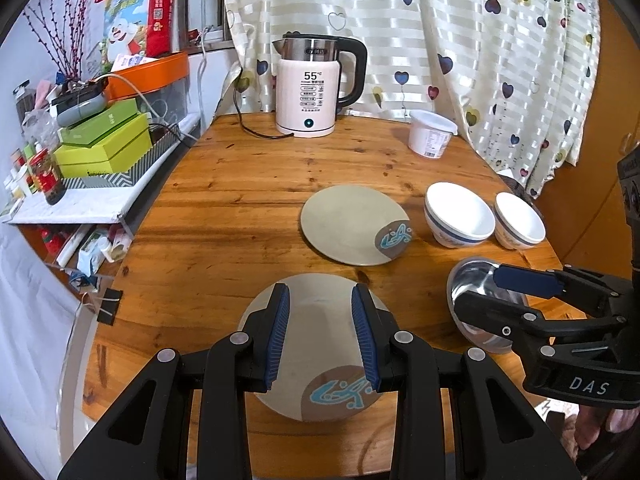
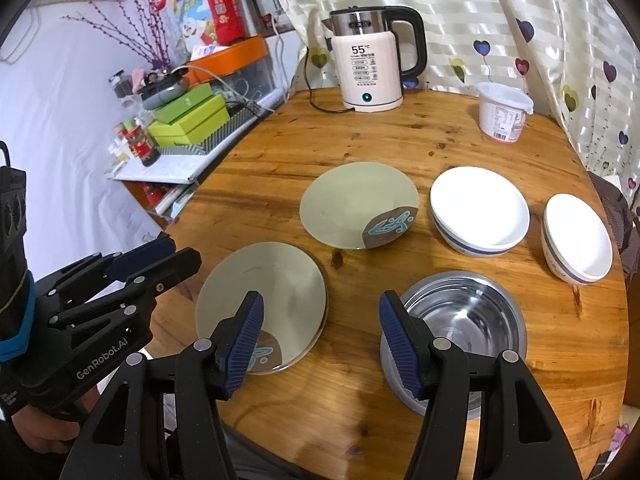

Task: Organize plates and bowls

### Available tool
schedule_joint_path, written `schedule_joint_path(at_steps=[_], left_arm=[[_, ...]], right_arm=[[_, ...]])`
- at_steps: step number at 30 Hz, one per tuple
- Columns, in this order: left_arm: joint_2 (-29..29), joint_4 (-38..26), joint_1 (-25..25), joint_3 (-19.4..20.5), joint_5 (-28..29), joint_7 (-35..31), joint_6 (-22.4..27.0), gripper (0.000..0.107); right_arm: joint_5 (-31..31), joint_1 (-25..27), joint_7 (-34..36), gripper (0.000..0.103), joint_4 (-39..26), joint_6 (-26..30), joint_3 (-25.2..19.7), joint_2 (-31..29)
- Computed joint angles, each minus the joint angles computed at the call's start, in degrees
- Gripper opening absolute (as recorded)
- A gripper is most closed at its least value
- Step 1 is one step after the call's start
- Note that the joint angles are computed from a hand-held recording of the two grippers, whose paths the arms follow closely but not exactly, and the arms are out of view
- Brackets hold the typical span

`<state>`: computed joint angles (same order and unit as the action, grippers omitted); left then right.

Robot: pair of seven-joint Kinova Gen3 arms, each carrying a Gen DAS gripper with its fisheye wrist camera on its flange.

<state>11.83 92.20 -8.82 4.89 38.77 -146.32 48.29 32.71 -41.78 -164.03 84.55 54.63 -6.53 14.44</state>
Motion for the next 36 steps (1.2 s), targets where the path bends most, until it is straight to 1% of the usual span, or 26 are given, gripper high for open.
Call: schedule_joint_path(at_steps=[5, 18, 29, 36], left_arm=[[0.89, -1.08, -0.01, 0.25, 0.25, 0.32, 1.38, 0.034], [4.47, -4.12, 0.92, 1.05, -3.66, 5.15, 0.90, 0.034], [9.17, -8.39, 2.28, 1.89, -9.46, 10.97, 0.08, 0.033], [11.44, -10.48, 3.52, 2.24, -13.66, 14.32, -1.78, 0.033]], right_arm=[[0.03, 0.06, -0.18, 0.061, -0.16, 0.49, 0.07, 0.01], [-2.95, 2.35, 1.60, 0.061, 0.23, -2.00, 0.69, 0.95], [-7.20, 4.88, 4.71, 0.061, -0.37, -4.82, 1.88, 2.96], [-9.10, 6.10, 5.84, 0.061, -0.68, -6.42, 3.04, 4.29]])
